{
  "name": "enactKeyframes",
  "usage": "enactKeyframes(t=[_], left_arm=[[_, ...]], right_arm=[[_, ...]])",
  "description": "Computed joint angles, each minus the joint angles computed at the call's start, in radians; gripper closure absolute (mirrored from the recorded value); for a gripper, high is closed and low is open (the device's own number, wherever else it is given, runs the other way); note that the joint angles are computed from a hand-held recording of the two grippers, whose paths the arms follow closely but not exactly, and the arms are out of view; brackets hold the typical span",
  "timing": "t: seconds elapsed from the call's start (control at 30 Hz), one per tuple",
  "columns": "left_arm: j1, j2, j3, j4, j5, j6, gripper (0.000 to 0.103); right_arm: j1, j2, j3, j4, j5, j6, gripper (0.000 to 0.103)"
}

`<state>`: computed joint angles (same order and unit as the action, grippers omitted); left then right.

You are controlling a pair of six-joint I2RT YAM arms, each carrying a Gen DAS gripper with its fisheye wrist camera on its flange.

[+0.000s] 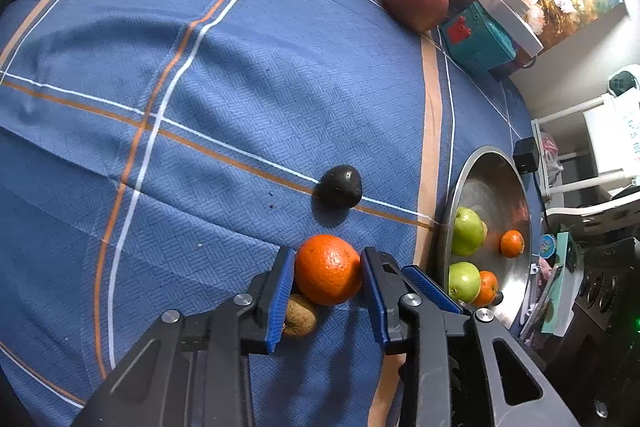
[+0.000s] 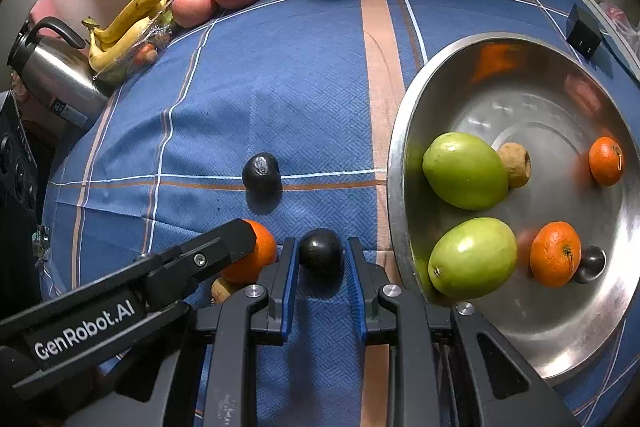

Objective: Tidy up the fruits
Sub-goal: 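Grasp the orange with the left tool while the right tool holds the plum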

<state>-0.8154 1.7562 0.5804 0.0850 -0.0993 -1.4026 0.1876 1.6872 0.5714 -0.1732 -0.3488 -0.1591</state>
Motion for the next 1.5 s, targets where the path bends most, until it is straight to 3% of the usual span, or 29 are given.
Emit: enactKeyframes(t=[0.63,0.77,1.5], left_arm=[[0.001,-0.197,-0.131,-0.051,-0.094,-0.073,0.068],[0.001,-0.198,-0.129,-0.059,-0.090,-0.077,0.069],[-0.003,-0.156,-0.116,-0.068,-0.088,-0.117,0.068]], right_arm=[[-0.002,0.014,0.002,0.007,-0.016,-0.004,0.078],[0.012,0.022,0.003,0.014,0.000,-0.001,0.072],[0.046,0.038,-0.003,0.044,0.028,0.008,0.074]])
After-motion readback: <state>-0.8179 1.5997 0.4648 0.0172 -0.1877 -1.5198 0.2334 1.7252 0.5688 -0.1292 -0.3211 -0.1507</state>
